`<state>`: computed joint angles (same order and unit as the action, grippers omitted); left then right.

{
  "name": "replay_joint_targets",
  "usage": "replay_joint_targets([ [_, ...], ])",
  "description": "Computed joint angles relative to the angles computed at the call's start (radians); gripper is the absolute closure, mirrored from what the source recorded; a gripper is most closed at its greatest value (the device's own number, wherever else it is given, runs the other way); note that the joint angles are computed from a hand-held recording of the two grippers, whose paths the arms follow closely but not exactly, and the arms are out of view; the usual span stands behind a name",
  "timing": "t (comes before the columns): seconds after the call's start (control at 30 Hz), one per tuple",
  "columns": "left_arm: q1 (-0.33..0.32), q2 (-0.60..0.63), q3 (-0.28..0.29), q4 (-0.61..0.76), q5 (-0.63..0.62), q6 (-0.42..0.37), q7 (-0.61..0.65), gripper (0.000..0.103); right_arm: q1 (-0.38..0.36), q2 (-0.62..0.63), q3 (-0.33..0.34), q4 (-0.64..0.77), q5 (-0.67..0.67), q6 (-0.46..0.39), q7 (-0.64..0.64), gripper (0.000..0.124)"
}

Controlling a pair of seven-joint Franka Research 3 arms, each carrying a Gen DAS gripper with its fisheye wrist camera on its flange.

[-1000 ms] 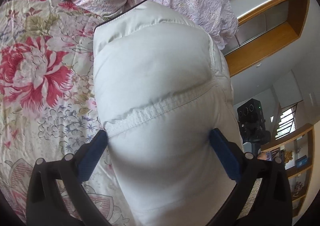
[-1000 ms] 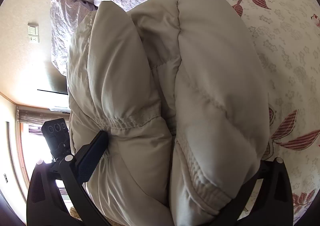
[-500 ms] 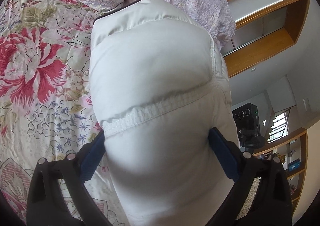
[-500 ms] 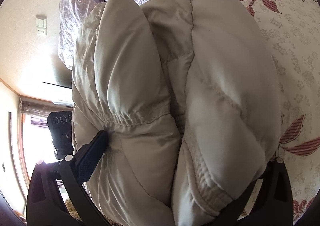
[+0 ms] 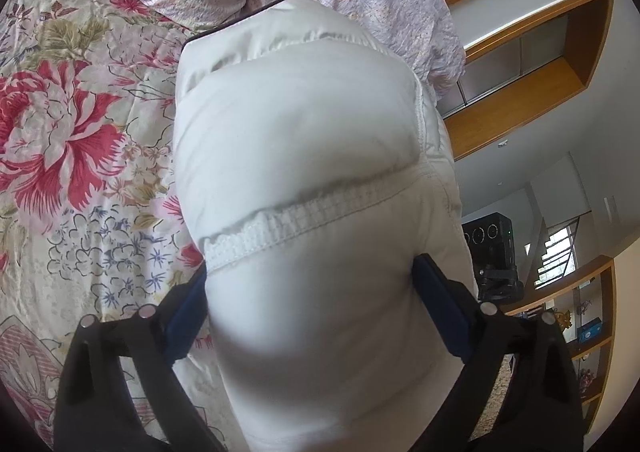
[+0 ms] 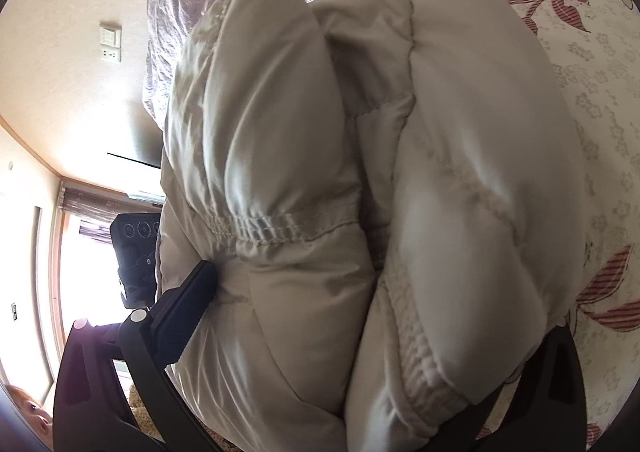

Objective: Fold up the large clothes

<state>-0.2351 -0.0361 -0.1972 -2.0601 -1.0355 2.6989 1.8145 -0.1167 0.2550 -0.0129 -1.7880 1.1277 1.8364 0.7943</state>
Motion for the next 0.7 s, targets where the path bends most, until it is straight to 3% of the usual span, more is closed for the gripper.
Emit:
replay_joint_targets([
  [0.37, 0.006, -0.024, 0.018, 0.024, 0.016, 0.013, 0.041, 0.026, -0.01, -0.028, 0.003, -0.053, 0.141, -0.048, -0.079, 0.026],
  [0.7, 0.049, -0.09, 0.09, -0.009, 0.082, 0.07, 0.014, 0.028, 0.063, 0.089, 0.071, 0.158, 0.109, -0.046, -0.029, 0.03],
])
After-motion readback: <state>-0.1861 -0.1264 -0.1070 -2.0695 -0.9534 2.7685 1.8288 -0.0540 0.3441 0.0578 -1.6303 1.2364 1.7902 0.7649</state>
